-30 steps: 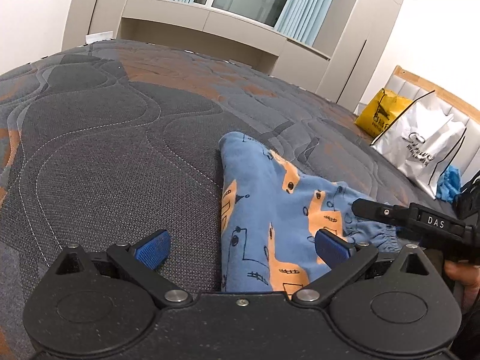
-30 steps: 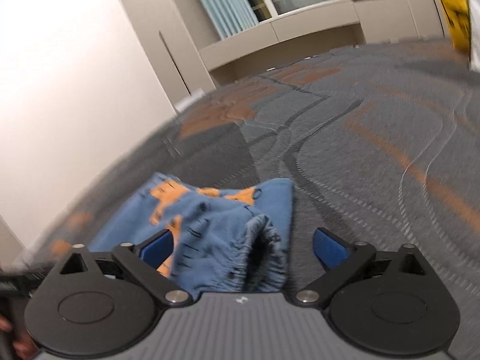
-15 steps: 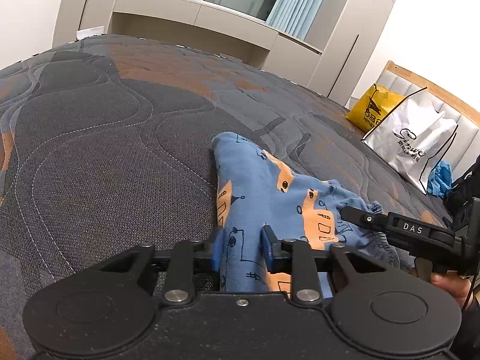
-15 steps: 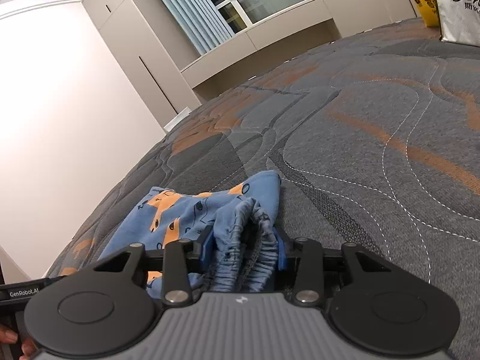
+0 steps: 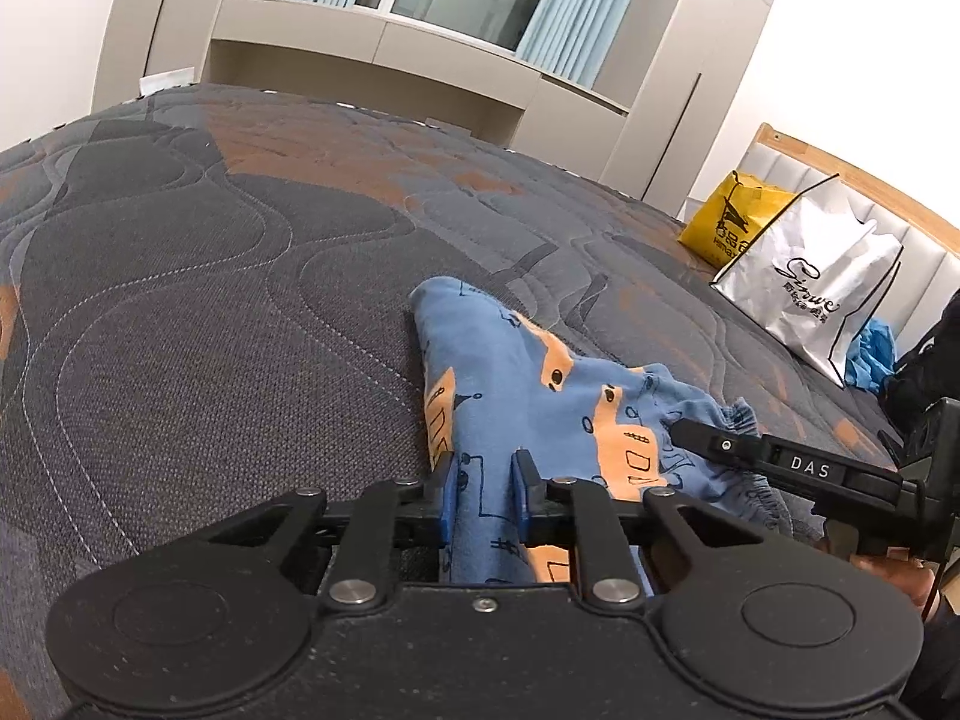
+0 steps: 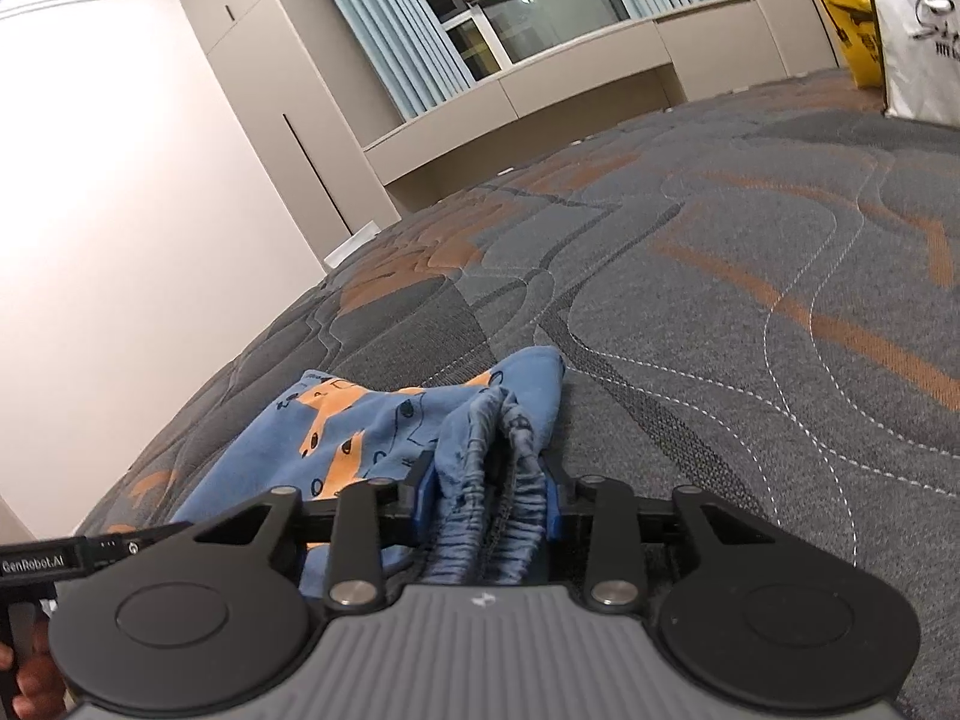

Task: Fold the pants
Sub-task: 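Grasp the pants edge with the left gripper while the right gripper grasps the waistband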

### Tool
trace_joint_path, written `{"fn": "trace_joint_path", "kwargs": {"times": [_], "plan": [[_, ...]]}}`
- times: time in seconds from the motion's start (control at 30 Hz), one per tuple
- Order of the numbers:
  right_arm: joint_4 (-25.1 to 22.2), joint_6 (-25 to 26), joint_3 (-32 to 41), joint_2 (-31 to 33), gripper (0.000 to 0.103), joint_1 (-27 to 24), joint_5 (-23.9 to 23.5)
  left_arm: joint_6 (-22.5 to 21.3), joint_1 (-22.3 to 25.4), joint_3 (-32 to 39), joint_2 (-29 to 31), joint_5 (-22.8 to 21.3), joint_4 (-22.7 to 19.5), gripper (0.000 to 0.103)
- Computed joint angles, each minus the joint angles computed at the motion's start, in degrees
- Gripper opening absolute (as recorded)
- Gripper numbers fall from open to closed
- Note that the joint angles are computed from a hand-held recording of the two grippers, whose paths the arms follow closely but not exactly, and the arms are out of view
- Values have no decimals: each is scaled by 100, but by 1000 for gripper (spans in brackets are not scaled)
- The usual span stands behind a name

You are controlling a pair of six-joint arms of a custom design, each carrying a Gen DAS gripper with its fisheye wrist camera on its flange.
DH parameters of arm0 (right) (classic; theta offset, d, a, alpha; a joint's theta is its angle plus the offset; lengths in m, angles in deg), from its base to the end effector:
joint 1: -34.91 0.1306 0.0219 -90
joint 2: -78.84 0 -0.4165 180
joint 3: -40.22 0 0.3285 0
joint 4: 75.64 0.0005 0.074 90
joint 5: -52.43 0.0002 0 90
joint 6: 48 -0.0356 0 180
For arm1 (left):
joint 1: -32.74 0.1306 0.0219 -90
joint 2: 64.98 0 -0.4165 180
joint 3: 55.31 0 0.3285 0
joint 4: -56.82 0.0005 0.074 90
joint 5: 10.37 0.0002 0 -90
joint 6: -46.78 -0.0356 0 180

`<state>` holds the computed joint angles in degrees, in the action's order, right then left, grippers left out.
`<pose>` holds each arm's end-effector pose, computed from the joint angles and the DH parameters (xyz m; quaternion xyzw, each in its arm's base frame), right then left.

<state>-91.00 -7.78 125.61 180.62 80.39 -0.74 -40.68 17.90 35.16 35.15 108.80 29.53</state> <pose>0.3726 0.3477 0.3915 0.1847 0.8225 0.1552 0.5151 0.4815 -0.1460 0.4222 0.2046 0.8489 -0.2880 0.3932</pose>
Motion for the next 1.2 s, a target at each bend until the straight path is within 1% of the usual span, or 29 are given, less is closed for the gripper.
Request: {"fn": "trace_joint_path", "kwargs": {"times": [0.07,0.17,0.23,0.3,0.4,0.47,0.63,0.7,0.8,0.93,1.0,1.07,1.13,1.2], "plan": [[-41,83,51,19,25,49,101,-45,7,19,9,37,9,17],[-196,147,206,68,23,130,279,-116,54,47,15,132,13,15],[-95,158,227,53,22,155,295,-109,106,89,24,238,40,14],[-103,250,311,51,22,154,289,-107,162,171,52,325,58,13],[-178,636,593,125,22,141,319,-155,207,339,120,297,131,13],[-203,942,855,239,22,72,222,-158,239,522,214,215,195,13],[-227,1734,1785,777,22,-235,-143,-69,349,1102,556,-81,314,13],[-262,1974,2241,1062,22,-392,-368,-8,395,1428,762,-194,265,13],[-445,2282,3051,1569,22,-613,-655,123,465,1948,1104,-372,166,13],[-777,2526,4152,2244,22,-862,-1024,231,540,2649,1592,-587,-77,13],[-986,2618,4638,2561,22,-950,-1161,299,572,2978,1841,-639,-299,13],[-1312,2584,5127,2878,22,-1033,-1337,372,594,3225,2051,-662,-527,13],[-1491,2481,5310,3044,22,-1093,-1464,395,612,3356,2177,-631,-680,13],[-1668,2402,5437,3169,23,-1121,-1468,381,636,3271,2183,-559,-611,13]]}}
